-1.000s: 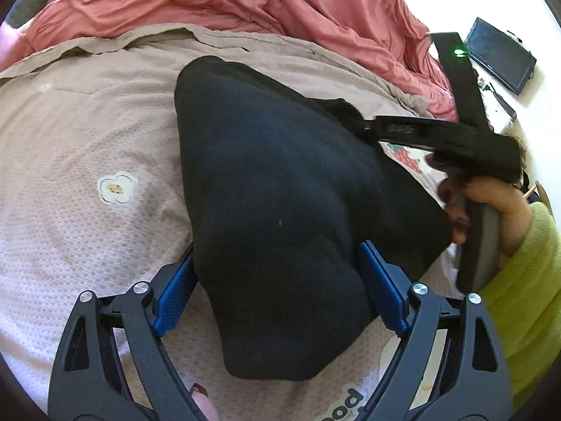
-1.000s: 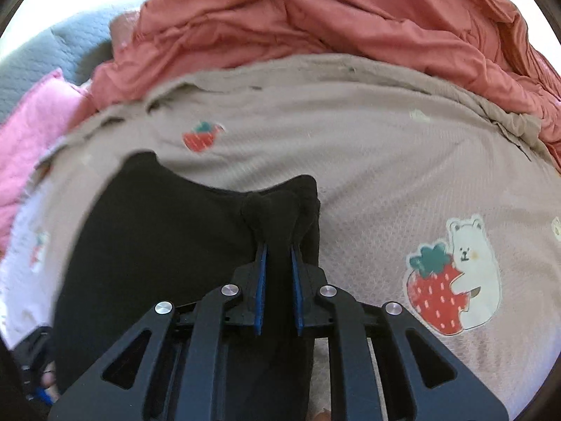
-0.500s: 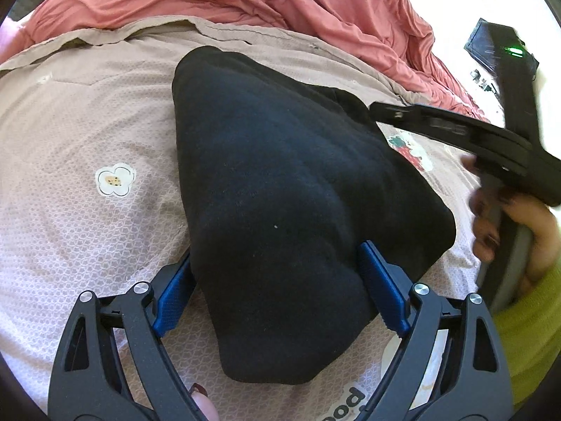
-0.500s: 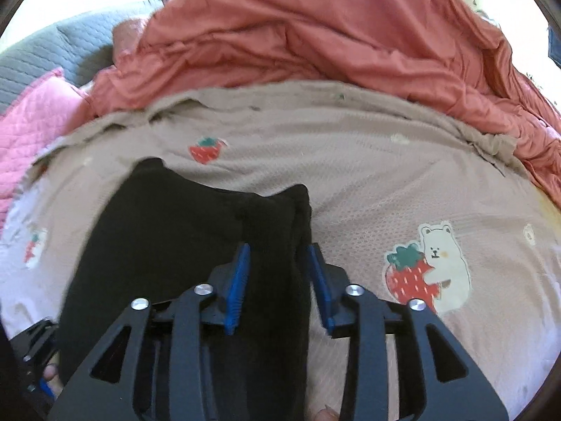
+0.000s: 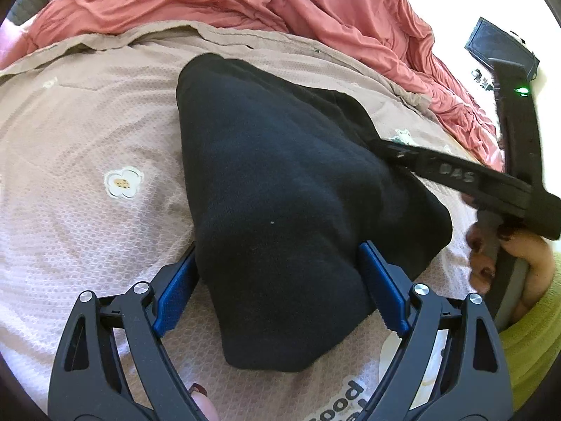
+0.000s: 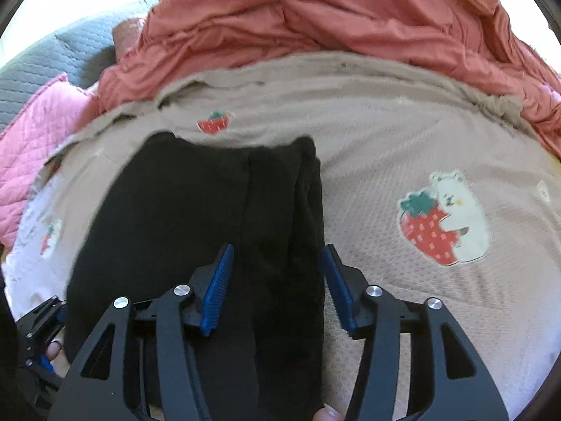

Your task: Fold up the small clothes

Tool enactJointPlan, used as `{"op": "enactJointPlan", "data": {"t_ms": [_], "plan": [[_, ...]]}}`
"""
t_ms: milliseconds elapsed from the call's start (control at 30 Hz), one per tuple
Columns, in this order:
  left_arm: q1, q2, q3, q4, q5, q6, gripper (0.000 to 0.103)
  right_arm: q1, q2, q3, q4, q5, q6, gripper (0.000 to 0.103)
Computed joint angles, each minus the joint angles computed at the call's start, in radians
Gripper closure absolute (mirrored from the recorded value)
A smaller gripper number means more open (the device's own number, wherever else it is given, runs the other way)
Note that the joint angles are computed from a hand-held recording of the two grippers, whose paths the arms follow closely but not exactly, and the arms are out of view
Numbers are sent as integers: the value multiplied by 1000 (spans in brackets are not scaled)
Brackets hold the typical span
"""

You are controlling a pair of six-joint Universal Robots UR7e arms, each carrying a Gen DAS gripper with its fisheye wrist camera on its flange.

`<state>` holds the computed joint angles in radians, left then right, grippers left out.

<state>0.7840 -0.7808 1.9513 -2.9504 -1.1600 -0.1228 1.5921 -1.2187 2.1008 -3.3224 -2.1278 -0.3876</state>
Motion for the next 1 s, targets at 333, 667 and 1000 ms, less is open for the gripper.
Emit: {"op": "enactJointPlan", "data": {"t_ms": [333,667,1000], "plan": [[-63,-95,76,-75,85,-15,10,63,-140,142,-191,32,-74,6],[-159,-207,258,-146,221,-67,10,112,-240,297,-266,13,-66,5],[-182,-288,373,-87,254,-185,10,143,-194,404,-350,-62,-10,5]]}}
